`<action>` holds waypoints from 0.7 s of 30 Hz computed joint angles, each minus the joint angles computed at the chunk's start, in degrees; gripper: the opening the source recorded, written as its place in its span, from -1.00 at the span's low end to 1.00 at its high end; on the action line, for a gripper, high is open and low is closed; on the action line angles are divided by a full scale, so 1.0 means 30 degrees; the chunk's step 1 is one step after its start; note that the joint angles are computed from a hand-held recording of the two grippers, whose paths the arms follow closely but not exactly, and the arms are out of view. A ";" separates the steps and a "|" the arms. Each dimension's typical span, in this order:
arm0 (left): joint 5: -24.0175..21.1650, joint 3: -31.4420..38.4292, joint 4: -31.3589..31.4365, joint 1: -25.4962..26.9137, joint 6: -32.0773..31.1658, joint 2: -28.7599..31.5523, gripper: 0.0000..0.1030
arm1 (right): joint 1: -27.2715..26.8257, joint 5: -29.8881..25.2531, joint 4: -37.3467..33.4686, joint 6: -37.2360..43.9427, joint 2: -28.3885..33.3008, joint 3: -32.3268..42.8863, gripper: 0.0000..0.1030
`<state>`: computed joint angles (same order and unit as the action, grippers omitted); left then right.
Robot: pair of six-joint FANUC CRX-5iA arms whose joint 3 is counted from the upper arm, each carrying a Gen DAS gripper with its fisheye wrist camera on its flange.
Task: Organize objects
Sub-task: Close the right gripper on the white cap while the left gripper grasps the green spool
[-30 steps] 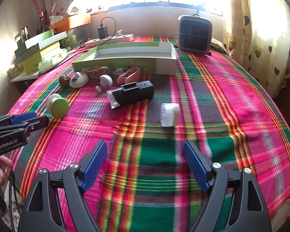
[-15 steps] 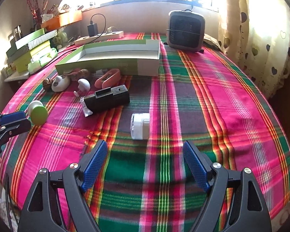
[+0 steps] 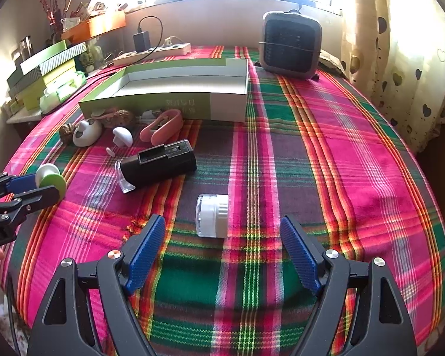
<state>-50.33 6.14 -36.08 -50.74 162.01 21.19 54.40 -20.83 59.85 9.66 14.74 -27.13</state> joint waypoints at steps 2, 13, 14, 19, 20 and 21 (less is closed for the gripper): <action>0.0053 0.0041 0.0074 0.0075 -0.0104 0.0080 -0.04 | -0.0025 -0.0125 0.0058 -0.0200 0.0069 0.0091 0.43; 0.0405 -0.0138 0.0544 0.0356 -0.0222 0.0005 -0.04 | -0.0141 -0.0198 0.0224 -0.0542 0.0064 0.0140 0.02; 0.0435 -0.0158 0.0535 0.0357 -0.0203 -0.0005 -0.04 | -0.0139 -0.0160 0.0241 -0.0513 0.0059 0.0131 -0.04; 0.0439 -0.0160 0.0560 0.0387 -0.0355 -0.0009 -0.10 | -0.0121 -0.0093 0.0267 -0.0514 0.0024 0.0107 -0.26; 0.0472 -0.0168 0.0552 0.0390 -0.0317 -0.0012 -0.15 | -0.0127 -0.0035 0.0292 -0.0528 0.0013 0.0093 -0.31; 0.0531 -0.0196 0.0542 0.0397 -0.0298 -0.0023 -0.17 | -0.0119 -0.0039 0.0338 -0.0560 0.0005 0.0075 -0.35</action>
